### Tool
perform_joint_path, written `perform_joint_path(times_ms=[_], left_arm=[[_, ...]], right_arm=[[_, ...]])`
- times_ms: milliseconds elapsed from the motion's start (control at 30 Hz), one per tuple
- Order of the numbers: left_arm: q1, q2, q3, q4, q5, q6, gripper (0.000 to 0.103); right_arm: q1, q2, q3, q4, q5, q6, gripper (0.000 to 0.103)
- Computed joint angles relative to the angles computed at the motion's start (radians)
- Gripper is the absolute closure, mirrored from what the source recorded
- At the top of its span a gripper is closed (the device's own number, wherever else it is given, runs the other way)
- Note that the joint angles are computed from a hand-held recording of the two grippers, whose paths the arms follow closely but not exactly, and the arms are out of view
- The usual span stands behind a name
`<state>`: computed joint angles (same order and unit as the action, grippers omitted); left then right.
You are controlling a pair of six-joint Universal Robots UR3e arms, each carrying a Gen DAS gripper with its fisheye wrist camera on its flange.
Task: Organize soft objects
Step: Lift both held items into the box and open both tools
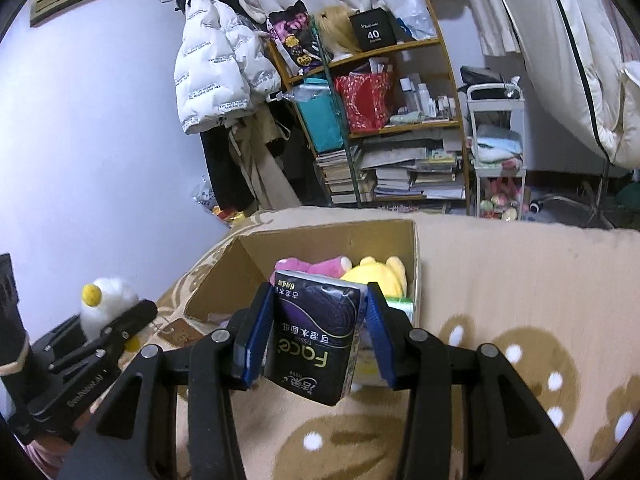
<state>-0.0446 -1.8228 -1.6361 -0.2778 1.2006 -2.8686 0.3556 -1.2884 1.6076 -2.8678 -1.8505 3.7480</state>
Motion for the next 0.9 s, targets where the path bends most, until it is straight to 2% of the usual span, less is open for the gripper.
perform_joint_path(times_ms=[200,667,900], left_arm=[[-0.032,-0.078,0.124,-0.075,0.042,0.002,0.069],[-0.098,-0.265,0.373,-0.159,0.104,0.040,0.069],[-0.111,-0.324,0.445,-0.214,0.117,0.043,0.068]], right_arm=[[-0.012,0.064,-0.072,0.005,-0.006,-0.041,0.055],[-0.050,0.140,-0.137,-0.003,0.038,-0.061,0.055],[-0.054,0.185,-0.143,-0.090,0.057,-0.105,0.055]])
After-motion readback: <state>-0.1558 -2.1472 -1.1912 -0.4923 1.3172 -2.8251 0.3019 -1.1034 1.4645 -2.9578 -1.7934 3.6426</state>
